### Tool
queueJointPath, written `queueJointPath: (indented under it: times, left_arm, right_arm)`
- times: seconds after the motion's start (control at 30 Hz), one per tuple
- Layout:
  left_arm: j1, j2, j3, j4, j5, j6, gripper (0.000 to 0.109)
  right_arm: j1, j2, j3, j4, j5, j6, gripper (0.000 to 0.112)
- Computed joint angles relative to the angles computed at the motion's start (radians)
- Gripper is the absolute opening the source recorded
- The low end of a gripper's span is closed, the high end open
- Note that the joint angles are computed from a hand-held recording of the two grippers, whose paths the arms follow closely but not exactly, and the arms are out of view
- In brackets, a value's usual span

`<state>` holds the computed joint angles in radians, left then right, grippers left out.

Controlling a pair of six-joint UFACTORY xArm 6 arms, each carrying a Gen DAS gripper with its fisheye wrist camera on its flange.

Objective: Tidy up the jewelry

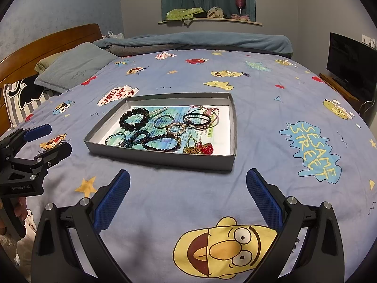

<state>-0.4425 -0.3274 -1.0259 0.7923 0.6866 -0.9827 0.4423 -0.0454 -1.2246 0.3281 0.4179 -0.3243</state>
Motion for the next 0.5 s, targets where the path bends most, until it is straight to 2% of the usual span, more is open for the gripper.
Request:
queueJointPath:
  times: [0.5]
  left_arm:
    - [0.006, 0.004, -0.002, 0.013, -0.004, -0.025, 0.098]
  right_arm:
    - [-0.002, 0.003, -0.006, 0.000, 0.014, -0.012, 0.098]
